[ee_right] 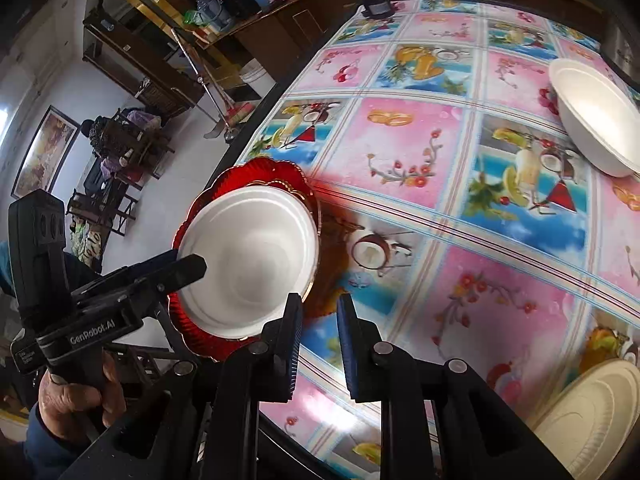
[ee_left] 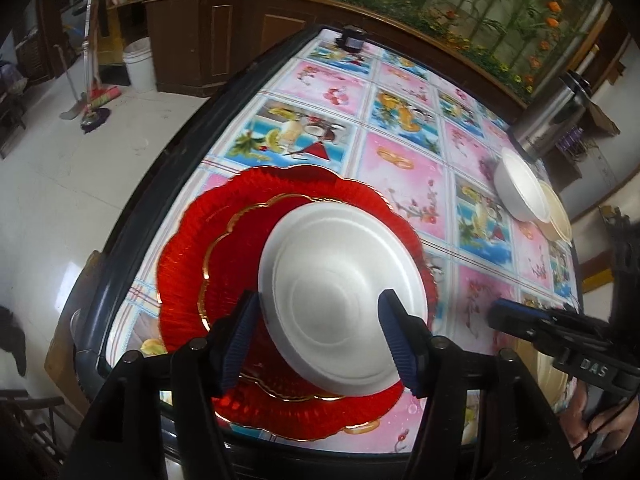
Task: Organize plates and bowls
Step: 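Adjust the white plate on the red stack with the left gripper, then release the white plate and grasp the beige pulp plate with the left gripper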
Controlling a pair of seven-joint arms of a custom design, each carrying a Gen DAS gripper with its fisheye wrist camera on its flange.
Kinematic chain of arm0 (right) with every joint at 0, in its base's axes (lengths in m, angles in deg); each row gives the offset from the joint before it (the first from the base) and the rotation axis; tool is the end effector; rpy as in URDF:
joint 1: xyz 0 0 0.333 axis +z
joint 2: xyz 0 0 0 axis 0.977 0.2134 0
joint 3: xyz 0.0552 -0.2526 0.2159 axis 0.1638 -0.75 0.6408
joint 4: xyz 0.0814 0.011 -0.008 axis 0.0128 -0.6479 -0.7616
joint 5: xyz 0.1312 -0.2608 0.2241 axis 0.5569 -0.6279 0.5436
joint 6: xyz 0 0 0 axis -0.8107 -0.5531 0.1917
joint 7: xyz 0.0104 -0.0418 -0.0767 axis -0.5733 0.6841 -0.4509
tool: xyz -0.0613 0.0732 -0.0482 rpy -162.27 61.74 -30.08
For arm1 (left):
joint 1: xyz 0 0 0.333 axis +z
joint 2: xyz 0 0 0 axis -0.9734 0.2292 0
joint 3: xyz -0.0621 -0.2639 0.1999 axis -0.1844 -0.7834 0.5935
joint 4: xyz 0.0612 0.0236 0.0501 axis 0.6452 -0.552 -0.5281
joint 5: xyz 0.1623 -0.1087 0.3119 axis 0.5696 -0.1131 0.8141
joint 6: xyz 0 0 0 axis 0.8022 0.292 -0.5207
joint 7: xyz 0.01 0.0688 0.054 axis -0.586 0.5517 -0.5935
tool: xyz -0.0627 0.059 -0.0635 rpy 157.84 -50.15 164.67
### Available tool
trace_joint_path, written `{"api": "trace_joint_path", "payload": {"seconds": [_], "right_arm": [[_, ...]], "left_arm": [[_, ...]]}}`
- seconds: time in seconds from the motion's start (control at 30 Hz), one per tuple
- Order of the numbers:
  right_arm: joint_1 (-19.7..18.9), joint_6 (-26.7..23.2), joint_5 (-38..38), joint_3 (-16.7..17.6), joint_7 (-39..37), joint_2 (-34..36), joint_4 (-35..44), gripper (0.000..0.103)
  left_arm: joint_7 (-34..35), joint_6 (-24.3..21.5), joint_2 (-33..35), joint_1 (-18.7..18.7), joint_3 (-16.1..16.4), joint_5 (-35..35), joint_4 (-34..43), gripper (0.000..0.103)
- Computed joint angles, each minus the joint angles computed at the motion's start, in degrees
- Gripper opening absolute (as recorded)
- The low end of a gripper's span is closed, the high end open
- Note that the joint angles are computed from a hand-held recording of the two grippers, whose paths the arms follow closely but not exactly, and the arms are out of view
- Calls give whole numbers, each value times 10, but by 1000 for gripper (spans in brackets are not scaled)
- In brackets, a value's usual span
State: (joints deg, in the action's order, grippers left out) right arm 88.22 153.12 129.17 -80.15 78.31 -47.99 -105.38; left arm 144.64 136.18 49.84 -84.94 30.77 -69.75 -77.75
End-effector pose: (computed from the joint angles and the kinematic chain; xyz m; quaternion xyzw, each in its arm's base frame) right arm 0.5147 0.1083 0.4032 -0.7112 0.6341 0.0645 0.2965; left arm 0.4746 -0.1397 0.4182 -0.6931 0.6746 -0.2431 0.0740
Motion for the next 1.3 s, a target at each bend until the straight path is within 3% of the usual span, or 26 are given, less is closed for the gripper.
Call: {"api": "trace_joint_path", "payload": {"seconds": [0.23, 0.37, 0.5, 0.77, 1.07, 1.13, 1.3], "right_arm": [[-12, -3, 18, -17, -5, -25, -26, 20], [-18, -5, 25, -27, -4, -33, -34, 20], [-20, -7, 26, -32, -2, -40, -42, 20], [-24, 0, 22, -45, -5, -63, -66, 20], [-18, 117, -7, -68, 15, -131, -148, 20], [-29, 164, -57, -67, 67, -152, -179, 20], [-47, 187, -105, -103, 140, -194, -230, 19]], "left_arm": [[-95, 4, -7, 20, -3, 81, -14, 64], [-84, 15, -17, 13, 0, 55, -23, 64], [-87, 32, -24, 6, -13, 74, -22, 64], [-27, 40, -7, -35, -25, 55, 6, 65], [87, 14, 38, -82, -44, -14, 56, 65], [112, 5, 51, -91, -51, -27, 71, 65], [138, -2, 77, -109, -63, -21, 97, 65]]}}
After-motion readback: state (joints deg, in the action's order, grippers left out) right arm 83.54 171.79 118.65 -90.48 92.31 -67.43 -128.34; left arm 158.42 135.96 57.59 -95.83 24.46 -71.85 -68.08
